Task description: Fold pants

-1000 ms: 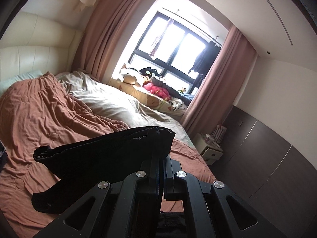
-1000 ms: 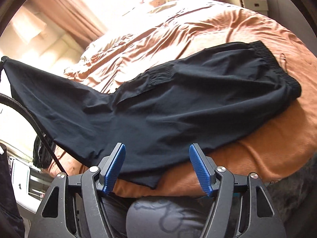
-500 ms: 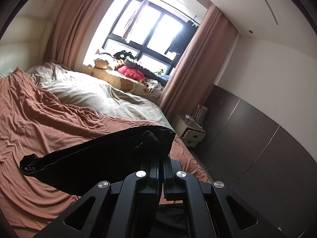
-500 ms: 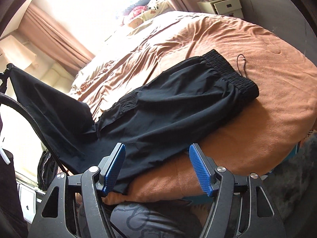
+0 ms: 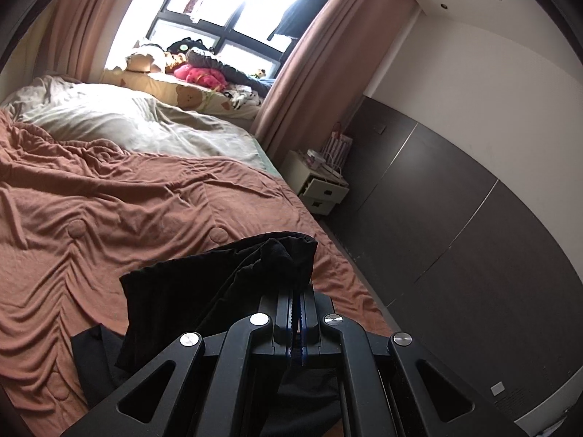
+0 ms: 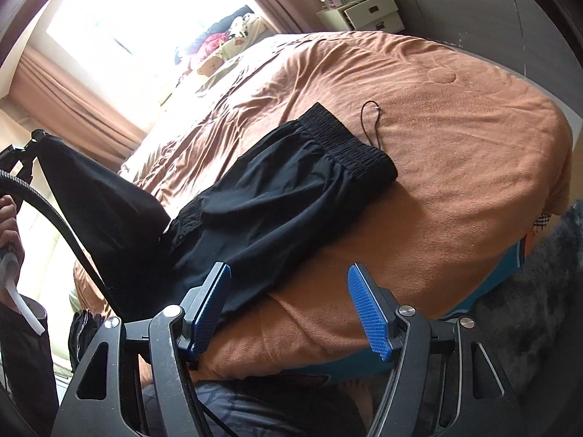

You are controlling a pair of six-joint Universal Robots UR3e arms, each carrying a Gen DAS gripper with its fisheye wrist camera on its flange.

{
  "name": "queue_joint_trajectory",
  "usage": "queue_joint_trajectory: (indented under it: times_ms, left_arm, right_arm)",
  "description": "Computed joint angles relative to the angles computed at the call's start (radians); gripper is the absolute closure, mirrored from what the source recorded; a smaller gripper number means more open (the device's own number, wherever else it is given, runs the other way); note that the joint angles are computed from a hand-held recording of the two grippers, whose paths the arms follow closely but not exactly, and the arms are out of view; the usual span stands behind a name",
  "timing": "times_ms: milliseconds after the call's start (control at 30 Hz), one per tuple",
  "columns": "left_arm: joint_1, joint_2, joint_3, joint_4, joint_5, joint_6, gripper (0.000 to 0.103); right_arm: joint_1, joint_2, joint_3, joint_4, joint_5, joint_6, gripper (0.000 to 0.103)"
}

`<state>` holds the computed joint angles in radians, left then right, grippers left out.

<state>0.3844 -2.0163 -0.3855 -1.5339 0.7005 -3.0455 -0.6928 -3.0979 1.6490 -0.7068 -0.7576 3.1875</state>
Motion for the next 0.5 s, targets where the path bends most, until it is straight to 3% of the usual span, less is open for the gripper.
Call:
queue_joint_trajectory:
  times_ms: [200, 500]
  left_arm:
    - [-0.120, 0.032, -0.190, 0.099, 0.036, -0.010, 0.100]
    - [-0.254, 0.115, -0.479, 0.214, 0.039, 0.011, 0.100]
  right_arm:
    - [0.070, -0.025, 0.107, -0.159, -0.064, 0.123, 0.037]
    - [0.109, -0.048, 0.197, -0.259, -0.111, 0.196, 0.037]
